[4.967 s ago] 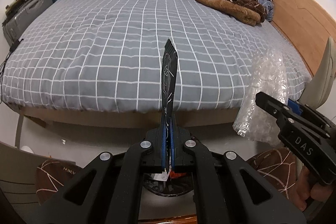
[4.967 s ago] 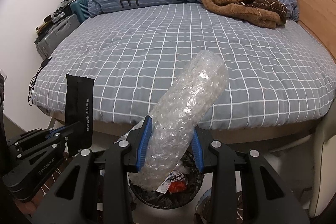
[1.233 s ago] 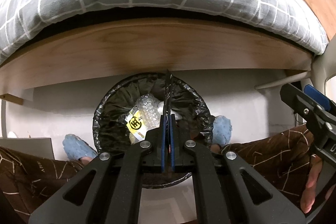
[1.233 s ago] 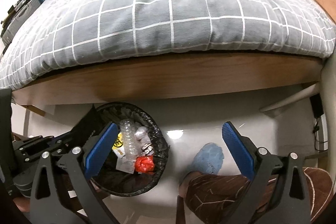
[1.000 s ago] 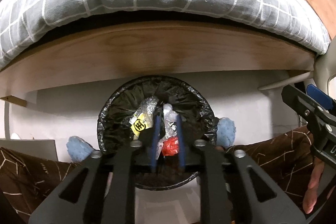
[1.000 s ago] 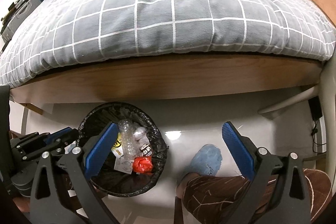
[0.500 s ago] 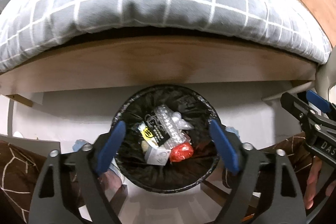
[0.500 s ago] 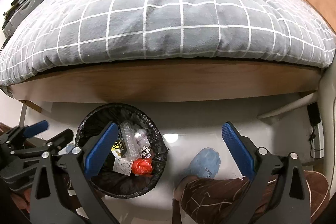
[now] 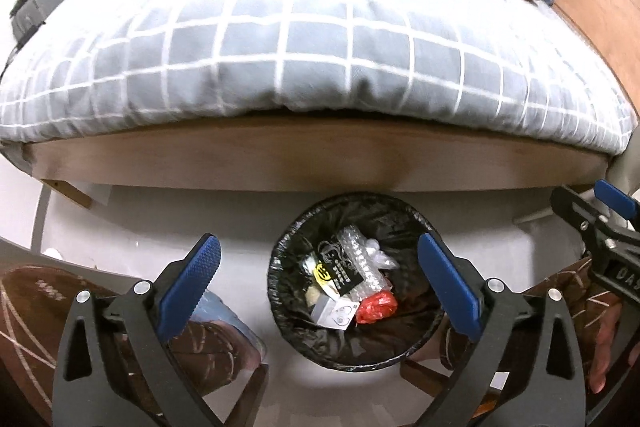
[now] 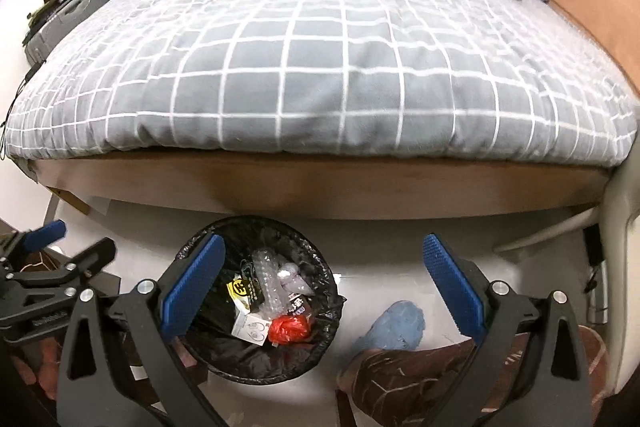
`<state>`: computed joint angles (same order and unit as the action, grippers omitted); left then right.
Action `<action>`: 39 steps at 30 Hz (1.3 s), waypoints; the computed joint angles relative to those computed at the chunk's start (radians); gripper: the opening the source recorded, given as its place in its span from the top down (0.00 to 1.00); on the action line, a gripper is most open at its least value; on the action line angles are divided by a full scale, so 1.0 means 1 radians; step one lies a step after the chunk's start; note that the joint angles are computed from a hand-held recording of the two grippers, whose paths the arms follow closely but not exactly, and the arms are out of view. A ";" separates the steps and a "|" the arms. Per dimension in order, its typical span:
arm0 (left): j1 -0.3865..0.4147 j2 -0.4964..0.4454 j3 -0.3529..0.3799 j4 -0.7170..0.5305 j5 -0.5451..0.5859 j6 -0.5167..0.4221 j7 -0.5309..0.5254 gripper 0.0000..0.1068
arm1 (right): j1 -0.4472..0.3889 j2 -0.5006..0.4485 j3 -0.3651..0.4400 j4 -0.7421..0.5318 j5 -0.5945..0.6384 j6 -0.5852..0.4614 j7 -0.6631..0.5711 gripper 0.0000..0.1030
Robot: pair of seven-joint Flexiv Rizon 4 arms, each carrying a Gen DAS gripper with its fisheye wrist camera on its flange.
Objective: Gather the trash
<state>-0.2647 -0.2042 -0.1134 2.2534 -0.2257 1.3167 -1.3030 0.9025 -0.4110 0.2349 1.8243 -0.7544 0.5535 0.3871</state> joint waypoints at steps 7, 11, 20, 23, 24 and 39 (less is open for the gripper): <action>0.014 0.127 -0.002 0.020 -0.106 -0.020 0.088 0.09 | 0.045 0.015 0.003 -0.081 -0.028 -0.119 -0.025 0.07; -0.009 0.195 0.008 0.035 -0.185 -0.016 0.152 0.09 | 0.074 0.031 0.012 -0.124 -0.040 -0.206 -0.028 0.07; -0.052 0.323 0.057 0.056 -0.203 -0.052 0.183 0.09 | 0.138 0.076 0.040 -0.194 -0.096 -0.392 -0.009 0.07; -0.056 0.359 0.067 0.063 -0.186 -0.073 0.181 0.09 | 0.156 0.079 0.048 -0.219 -0.101 -0.438 -0.011 0.07; -0.056 0.367 0.070 0.065 -0.180 -0.078 0.181 0.09 | 0.161 0.078 0.050 -0.223 -0.102 -0.446 -0.009 0.07; -0.061 0.394 0.083 0.080 -0.159 -0.075 0.174 0.09 | 0.167 0.076 0.054 -0.224 -0.102 -0.441 0.000 0.07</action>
<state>-0.3254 0.1894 -0.0300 2.3334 -0.3852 1.2414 -1.1289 1.0697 -0.3348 0.2892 1.5999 -0.8563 0.1121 0.3868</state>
